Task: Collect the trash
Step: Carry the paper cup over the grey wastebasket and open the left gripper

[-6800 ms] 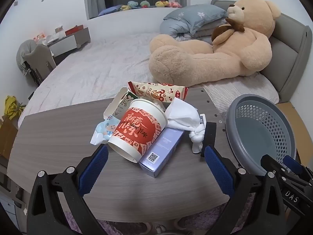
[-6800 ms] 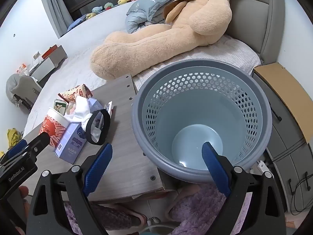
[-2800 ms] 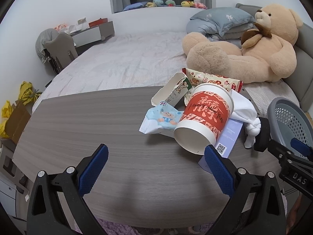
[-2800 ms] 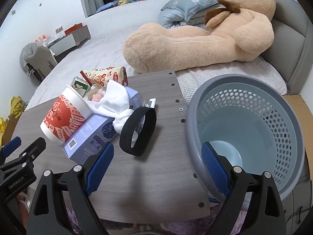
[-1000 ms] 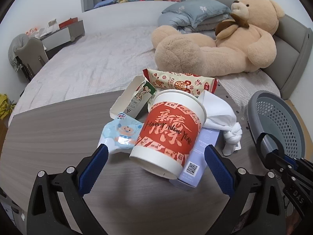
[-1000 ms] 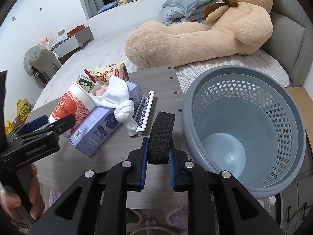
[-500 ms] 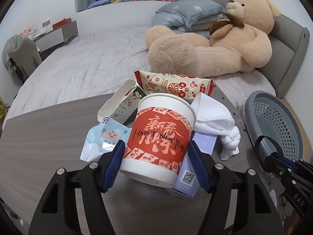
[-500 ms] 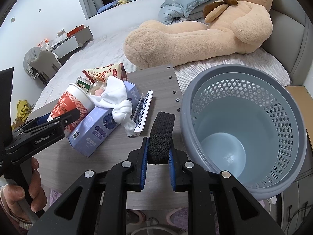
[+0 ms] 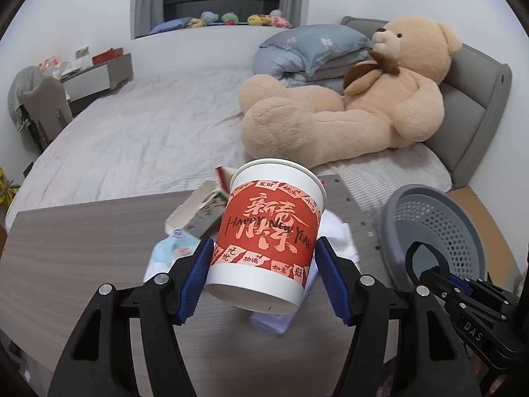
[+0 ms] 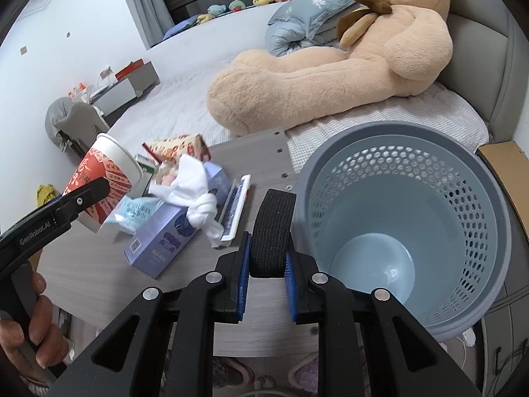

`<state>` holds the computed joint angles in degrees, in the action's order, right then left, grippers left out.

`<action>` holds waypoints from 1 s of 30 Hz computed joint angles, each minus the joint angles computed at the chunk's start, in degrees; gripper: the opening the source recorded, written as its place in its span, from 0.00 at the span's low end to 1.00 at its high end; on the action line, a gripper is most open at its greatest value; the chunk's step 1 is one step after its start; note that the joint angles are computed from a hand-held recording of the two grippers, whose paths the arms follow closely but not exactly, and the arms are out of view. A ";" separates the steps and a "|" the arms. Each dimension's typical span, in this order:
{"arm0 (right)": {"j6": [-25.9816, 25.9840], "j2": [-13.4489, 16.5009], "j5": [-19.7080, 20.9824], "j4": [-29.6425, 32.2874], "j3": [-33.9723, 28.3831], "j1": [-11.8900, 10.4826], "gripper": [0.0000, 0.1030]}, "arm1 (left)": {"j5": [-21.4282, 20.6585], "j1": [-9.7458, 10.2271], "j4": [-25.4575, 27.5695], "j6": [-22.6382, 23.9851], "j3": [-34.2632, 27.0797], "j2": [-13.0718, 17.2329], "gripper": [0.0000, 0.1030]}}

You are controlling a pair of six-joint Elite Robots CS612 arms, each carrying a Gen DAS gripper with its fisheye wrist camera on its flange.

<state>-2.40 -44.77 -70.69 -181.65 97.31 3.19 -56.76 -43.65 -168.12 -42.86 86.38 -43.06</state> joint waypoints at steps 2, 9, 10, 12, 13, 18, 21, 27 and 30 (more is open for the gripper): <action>0.79 -0.18 0.10 -0.58 0.17 -0.80 0.18 | -1.07 -0.27 -0.02 1.64 -1.84 0.84 0.60; 3.05 -0.42 -1.98 -0.53 0.48 -3.74 0.18 | -6.66 -1.28 1.91 7.84 -10.56 5.39 0.60; 3.31 -0.39 -2.25 -0.35 0.45 -4.21 0.18 | -7.72 -1.32 2.51 8.51 -11.82 6.05 0.60; 3.75 -0.32 -2.76 0.20 0.38 -5.07 0.18 | -9.83 -1.40 4.43 9.55 -14.75 7.65 0.60; 3.86 -0.26 -2.94 0.76 0.26 -5.45 0.18 | -10.53 -1.46 5.30 10.01 -16.04 8.35 0.60; 4.07 0.41 -2.62 3.83 -0.81 -6.98 0.18 | -13.11 -1.77 10.42 12.19 -22.37 11.74 0.60; 4.15 0.90 -2.08 5.07 -1.47 -7.40 0.18 | -14.61 -1.77 13.33 12.88 -25.27 13.32 0.60; 4.15 2.18 -1.21 7.28 -3.24 -8.19 0.18 | -15.88 -1.62 17.41 12.41 -28.18 14.83 0.60; 4.05 2.50 -1.61 7.54 -3.82 -8.38 0.18 | -15.58 -1.69 18.39 12.61 -29.52 15.41 0.60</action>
<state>1.65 -42.27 -72.30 -174.11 93.49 -5.20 -72.34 -45.34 -149.73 -30.25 56.86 -27.65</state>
